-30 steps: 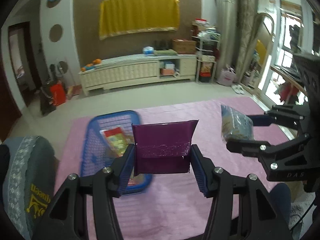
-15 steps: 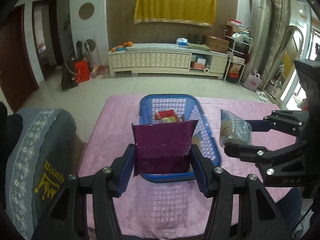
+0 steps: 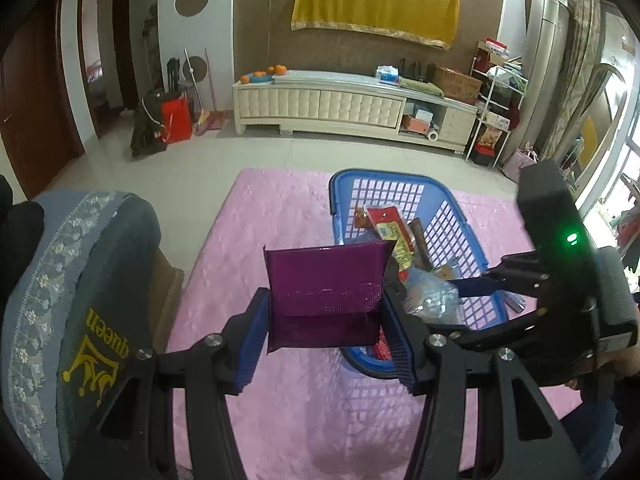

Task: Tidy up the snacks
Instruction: 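Open the right gripper to drop the light blue bag while the left drops the purple packet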

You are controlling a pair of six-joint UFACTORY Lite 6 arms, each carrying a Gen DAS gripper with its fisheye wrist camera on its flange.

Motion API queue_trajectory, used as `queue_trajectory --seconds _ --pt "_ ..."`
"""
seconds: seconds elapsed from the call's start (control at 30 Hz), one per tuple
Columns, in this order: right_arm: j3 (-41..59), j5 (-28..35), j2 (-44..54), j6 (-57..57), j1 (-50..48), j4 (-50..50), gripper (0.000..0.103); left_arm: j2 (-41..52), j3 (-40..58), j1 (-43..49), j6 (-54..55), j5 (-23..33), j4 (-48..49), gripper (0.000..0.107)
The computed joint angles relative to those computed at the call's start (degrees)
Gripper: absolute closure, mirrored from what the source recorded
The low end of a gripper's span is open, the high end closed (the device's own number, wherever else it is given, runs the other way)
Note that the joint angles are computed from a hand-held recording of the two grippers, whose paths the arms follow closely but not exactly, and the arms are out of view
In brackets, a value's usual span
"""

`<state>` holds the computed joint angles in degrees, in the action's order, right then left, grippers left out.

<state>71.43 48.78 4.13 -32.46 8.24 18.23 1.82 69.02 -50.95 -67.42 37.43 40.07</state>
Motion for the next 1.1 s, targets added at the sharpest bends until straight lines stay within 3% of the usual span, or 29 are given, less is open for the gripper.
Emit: queue_trajectory --seconds 0.27,0.37,0.5,0.77,1.1 --pt "3.2 0.1 6.8 0.9 1.5 1.0 0.043 -0.6 -3.0 3.2 0.8 -2.8 -2.4 0.055" --pt "3.7 1.0 7.4 2.5 2.4 0.1 0.036 -2.0 -3.4 2.5 0.2 -1.4 -2.7 0.055" --pt "1.9 0.8 3.2 2.7 1.1 2.3 0.018 -3.1 -3.0 0.7 -0.9 1.1 -2.3 0.055" --pt "-0.2 5.7 -7.6 2.0 -5.8 1.7 0.017 -0.4 2.7 -4.8 -1.9 5.1 -1.4 0.055" --pt "-3.4 8.5 -14.4 1.2 -18.7 0.3 0.017 12.5 18.0 -8.5 4.6 7.3 -4.4 0.055"
